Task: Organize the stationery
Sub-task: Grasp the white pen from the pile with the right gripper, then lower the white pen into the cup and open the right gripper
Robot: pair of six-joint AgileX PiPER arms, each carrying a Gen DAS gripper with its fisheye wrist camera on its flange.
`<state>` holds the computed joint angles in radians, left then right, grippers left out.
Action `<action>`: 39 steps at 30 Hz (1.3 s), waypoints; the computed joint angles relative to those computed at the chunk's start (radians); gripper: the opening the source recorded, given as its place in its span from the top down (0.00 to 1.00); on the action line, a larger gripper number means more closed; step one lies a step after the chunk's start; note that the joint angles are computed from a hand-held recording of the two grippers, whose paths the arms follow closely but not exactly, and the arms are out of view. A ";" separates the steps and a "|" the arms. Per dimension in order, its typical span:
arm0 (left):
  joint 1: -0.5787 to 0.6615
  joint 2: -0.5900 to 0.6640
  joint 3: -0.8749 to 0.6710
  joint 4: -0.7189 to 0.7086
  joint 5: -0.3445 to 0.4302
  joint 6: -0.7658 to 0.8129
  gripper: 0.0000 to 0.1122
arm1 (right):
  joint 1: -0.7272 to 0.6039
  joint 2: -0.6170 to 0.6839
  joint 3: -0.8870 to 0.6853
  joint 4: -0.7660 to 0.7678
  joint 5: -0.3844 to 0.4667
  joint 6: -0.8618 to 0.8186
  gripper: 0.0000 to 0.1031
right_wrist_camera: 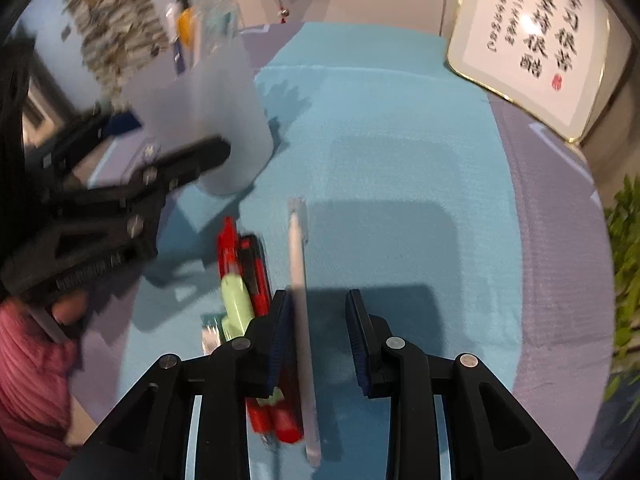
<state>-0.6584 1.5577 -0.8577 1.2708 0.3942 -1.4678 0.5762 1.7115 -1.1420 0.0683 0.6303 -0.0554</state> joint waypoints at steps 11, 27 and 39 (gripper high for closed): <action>0.004 0.000 -0.003 -0.009 -0.003 0.011 0.38 | -0.041 -0.060 0.042 -0.134 0.060 0.143 0.92; 0.011 0.000 -0.005 -0.020 -0.008 0.026 0.38 | -0.134 0.031 -0.082 -0.047 0.130 0.031 0.90; 0.010 0.001 -0.006 -0.020 -0.006 0.025 0.38 | -0.110 0.138 -0.245 -0.079 0.212 0.082 0.90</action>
